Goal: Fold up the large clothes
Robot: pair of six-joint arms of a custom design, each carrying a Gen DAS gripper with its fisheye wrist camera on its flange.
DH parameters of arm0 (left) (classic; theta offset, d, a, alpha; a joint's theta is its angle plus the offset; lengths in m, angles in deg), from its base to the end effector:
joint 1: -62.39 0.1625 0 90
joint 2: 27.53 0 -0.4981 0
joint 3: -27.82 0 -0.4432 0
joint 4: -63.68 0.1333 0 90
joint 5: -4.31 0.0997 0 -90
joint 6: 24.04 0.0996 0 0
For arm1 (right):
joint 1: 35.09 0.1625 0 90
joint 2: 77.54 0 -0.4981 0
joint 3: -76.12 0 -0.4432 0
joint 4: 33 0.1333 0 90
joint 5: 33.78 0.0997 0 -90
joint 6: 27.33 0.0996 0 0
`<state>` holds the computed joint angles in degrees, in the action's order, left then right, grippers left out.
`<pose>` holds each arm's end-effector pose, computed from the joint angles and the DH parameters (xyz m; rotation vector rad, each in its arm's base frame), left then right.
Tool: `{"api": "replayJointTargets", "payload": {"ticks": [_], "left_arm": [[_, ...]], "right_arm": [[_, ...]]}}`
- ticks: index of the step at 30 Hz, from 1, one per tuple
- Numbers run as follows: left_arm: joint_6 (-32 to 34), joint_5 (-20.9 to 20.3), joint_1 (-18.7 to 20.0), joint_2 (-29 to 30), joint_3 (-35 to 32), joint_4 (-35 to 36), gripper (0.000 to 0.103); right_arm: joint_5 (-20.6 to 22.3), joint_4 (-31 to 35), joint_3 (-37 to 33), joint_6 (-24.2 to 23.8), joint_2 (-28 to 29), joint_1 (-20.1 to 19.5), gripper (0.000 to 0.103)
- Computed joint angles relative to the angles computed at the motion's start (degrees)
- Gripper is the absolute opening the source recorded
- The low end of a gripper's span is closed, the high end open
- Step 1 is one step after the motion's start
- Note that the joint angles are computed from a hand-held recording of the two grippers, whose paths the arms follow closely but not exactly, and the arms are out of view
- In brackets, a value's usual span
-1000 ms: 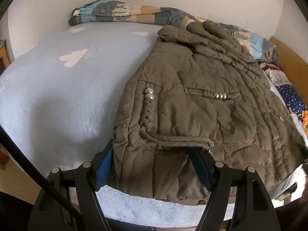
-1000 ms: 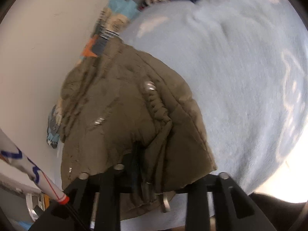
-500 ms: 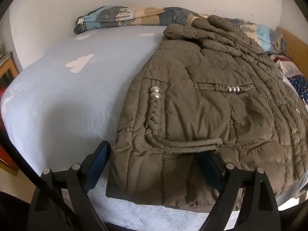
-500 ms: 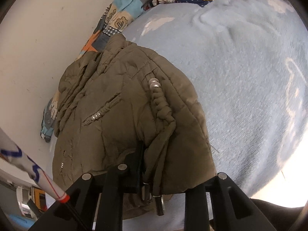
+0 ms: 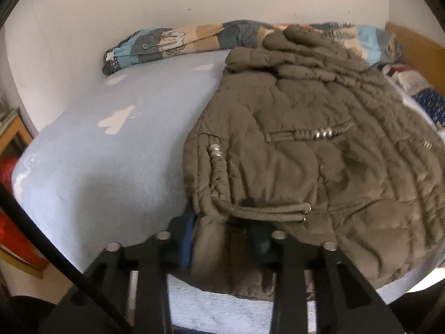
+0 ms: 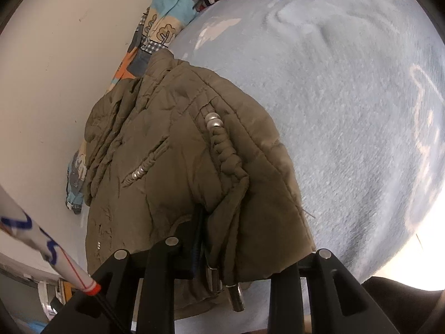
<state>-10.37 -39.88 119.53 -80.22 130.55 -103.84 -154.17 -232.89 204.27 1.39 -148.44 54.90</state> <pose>-0.2117 -0.7050 0.2034 0.7001 2.2386 -0.7268 0.0828 -0.5316 0.2875 -0.9552 -2.3623 1.3803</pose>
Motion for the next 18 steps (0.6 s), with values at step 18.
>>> {"api": "replayJointTargets", "payload": {"ticks": [18], "left_arm": [[4.1,1.7,-1.3,0.2,0.5,-3.0,0.024]], "right_arm": [[-7.8,-3.7,-1.7,-9.3,1.8,4.7,0.014]]}}
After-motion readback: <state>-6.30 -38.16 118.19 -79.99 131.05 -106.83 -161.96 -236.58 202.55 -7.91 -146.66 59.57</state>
